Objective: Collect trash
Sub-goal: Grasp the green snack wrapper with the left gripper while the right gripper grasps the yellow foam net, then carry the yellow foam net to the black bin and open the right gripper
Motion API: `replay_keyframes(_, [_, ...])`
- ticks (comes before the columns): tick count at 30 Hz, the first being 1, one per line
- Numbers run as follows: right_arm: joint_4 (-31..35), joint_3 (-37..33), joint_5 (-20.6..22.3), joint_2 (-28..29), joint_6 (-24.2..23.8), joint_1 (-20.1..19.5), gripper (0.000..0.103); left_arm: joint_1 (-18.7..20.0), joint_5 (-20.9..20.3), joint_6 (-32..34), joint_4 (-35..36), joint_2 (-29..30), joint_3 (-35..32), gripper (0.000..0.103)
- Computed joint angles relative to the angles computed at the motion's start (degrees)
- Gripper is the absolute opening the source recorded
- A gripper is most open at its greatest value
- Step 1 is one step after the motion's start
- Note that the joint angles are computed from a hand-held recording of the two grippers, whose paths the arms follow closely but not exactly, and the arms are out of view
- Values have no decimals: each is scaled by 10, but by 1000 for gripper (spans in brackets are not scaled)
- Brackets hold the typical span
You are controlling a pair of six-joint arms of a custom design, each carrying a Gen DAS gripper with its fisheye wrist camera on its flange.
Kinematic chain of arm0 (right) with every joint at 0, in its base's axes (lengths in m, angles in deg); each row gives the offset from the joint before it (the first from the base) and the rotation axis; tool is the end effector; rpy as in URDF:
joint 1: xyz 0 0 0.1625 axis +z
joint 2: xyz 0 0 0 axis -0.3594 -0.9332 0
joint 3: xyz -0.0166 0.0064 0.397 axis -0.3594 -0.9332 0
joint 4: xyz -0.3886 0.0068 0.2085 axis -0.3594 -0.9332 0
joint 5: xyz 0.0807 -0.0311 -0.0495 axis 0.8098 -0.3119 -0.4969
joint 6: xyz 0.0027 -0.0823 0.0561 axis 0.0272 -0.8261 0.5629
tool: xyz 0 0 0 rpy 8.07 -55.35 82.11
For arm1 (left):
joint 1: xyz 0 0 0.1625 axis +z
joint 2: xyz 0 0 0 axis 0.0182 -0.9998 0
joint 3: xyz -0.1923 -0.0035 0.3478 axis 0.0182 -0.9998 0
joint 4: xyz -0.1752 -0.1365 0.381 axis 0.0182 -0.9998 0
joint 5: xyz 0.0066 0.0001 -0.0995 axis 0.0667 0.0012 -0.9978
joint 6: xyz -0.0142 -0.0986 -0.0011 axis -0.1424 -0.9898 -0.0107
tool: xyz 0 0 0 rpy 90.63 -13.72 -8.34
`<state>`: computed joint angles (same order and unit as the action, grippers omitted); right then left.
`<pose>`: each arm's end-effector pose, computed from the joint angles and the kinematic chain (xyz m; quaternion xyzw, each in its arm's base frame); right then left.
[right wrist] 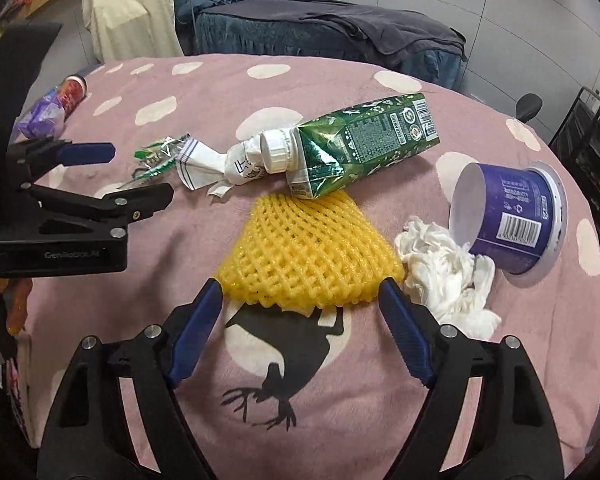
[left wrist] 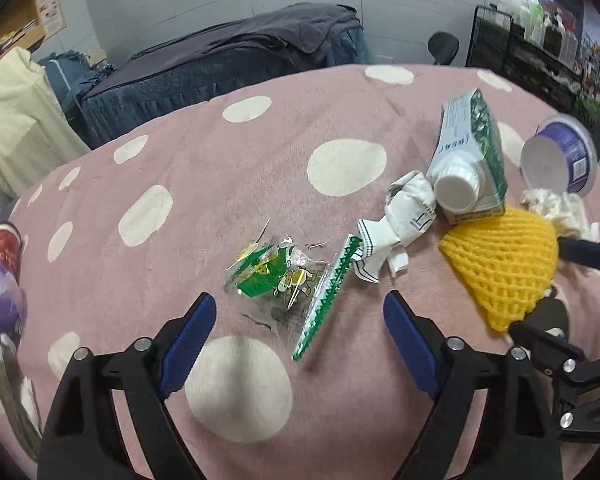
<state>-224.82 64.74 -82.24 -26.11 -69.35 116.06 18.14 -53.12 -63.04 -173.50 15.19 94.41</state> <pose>0.1129 -0.3781 0.4524 0.2531 -0.8812 0.2084 0.3406 -0.5258 -0.4001 0.0430 0.2368 0.8627 -0.2224 0.3876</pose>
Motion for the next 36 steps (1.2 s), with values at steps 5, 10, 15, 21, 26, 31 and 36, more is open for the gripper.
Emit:
replay_keyframes(5, [-14,-6,6,13,0,-9,36,12,-12,18,-37,-3,12,46])
replay_keyframes(10, [22,-13,55,-6,8,-31,5,4,-18,-1,-66,-23,39,31])
replay_keyframes(15, [54,-7,102,-40,12,-41,4,-19,-13,-29,-76,-47,68,30])
replay_keyframes(21, [96,0,152,-103,23,-48,4,-52,4,-73,-82,-73,85,30])
replay_keyframes(26, [132,9,183,-163,19,-58,4,-92,24,-96,-107,-75,89,30])
replay_keyframes(31, [151,21,209,-234,1,-87,4,-130,23,-92,-199,-47,92,30])
replay_keyframes(36, [166,27,238,-305,-27,-150,4,-156,-3,-53,-293,2,75,30])
